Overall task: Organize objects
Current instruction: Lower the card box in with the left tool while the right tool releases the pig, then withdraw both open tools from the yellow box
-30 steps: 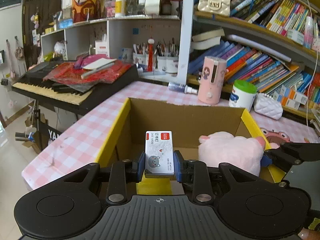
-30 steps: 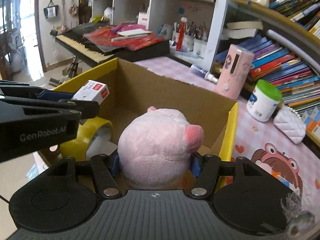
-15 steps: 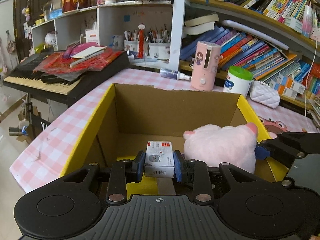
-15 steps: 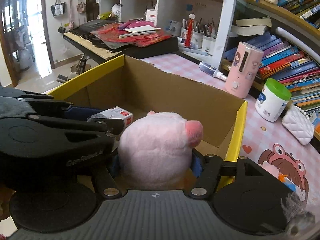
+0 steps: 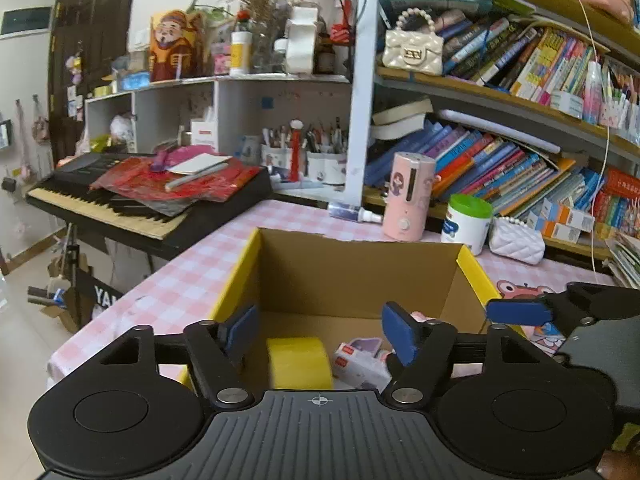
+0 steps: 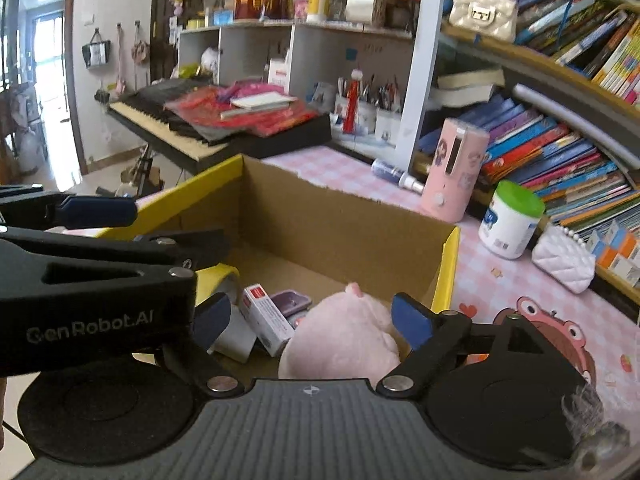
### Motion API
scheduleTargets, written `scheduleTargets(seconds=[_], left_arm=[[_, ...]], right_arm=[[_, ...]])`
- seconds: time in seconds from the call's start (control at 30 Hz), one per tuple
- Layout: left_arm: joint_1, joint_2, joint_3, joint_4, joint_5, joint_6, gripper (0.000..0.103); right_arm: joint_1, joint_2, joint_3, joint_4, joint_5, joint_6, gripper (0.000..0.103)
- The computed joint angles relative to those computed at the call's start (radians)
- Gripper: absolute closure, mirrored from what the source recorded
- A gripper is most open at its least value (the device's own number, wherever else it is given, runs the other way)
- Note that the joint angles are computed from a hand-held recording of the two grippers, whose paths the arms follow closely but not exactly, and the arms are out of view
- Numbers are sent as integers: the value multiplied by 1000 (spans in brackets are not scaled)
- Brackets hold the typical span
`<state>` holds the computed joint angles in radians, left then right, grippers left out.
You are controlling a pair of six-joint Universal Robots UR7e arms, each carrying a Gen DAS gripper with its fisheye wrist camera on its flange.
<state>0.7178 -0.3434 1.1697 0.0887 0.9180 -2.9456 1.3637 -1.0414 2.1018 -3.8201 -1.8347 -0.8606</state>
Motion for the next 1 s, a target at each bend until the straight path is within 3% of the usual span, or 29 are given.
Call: scheduleTargets(seconds=[0.4,0.5,1.0], left_arm=[[-1,-140,218,-109,-28,-50,21],[-4,-163,254,-95,-48,-72,15],[-7,-272,439,2,-59,-213,14]], right_arm=[[56,48,96,-293,-75,10,13],[77,69,115,-339,-123,15,13],[160,176,229,-495,-332,128,12]])
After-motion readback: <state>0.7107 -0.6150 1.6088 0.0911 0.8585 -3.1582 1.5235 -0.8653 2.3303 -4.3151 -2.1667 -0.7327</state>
